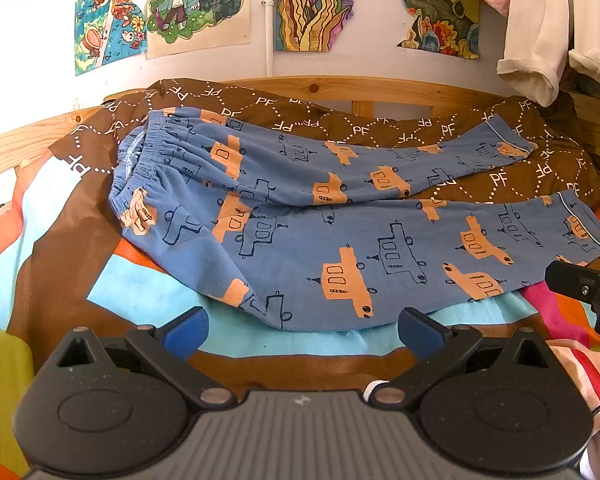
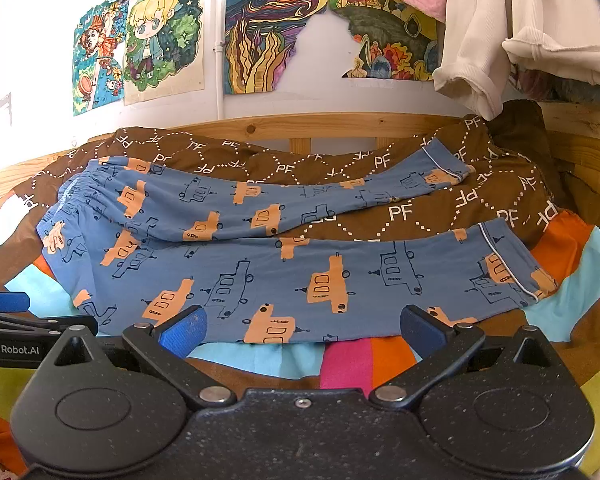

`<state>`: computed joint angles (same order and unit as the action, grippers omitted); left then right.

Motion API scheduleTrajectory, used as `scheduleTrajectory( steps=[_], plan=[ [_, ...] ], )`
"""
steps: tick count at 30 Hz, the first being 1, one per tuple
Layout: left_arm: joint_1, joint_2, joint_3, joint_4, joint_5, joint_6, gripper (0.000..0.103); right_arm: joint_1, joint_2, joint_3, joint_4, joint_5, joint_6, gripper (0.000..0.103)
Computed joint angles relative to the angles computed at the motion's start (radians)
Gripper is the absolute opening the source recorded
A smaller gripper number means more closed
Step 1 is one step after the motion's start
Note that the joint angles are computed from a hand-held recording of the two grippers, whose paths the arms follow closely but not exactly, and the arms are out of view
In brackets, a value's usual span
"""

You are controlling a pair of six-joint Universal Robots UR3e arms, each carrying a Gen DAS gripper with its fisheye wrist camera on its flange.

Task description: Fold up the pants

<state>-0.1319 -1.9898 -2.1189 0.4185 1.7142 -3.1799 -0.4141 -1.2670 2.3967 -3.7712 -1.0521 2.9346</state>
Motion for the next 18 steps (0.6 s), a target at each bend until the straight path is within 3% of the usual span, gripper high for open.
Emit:
scheduleTrajectory(
  steps=[18],
  plan=[
    [-0.006, 0.0, 0.014, -0.027, -0.001, -0.001, 0.103, 0.006, 0.01, 0.001, -0.018, -0.013, 0.007, 0.102]
  ],
)
